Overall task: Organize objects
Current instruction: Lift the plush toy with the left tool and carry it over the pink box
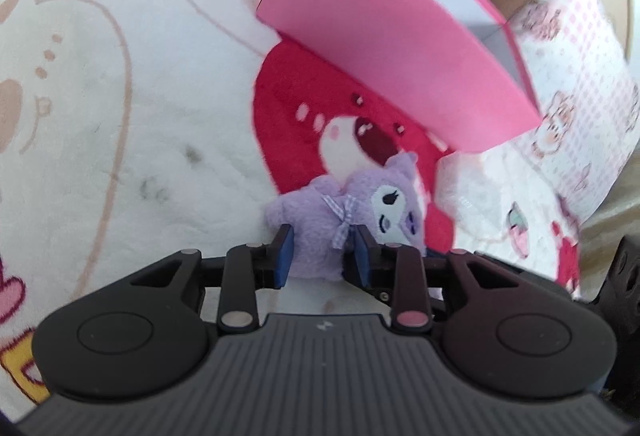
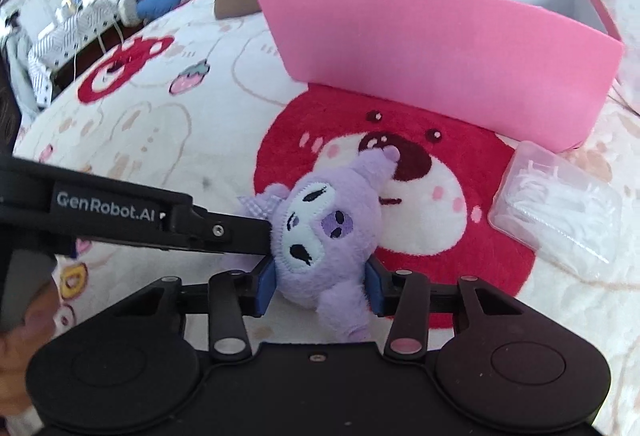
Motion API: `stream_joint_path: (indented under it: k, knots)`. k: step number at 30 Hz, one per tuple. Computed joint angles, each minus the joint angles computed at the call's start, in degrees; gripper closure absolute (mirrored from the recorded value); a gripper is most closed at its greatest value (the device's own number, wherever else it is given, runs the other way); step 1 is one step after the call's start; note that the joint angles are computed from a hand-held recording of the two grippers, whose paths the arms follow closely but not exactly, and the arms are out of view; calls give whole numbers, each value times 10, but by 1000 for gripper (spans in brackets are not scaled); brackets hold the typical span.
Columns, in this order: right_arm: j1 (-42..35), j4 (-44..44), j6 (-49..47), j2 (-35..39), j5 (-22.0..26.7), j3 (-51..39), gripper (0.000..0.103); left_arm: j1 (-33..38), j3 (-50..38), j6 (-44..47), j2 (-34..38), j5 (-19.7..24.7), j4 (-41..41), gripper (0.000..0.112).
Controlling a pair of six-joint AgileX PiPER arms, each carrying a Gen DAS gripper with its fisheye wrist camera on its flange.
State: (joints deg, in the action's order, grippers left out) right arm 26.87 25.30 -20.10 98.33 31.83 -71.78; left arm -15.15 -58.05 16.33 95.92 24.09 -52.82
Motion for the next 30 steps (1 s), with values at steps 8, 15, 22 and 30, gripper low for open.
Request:
stream_joint_path:
  k: [8,15,22,30]
  knots:
    - [-20,54,2,-43,22,8,55,12,-18,-26,-37,47,25,82]
    - [-12,53,33,-86,38,25,55,22,-28,-65,-78,100,87,82]
    - [11,-6,105,-122,75,-6,54,27,-63,-121,-121,149,157,82]
    - [42,-76,163,-158,110,-47,54,12,-108,-193,-168,193,236,82]
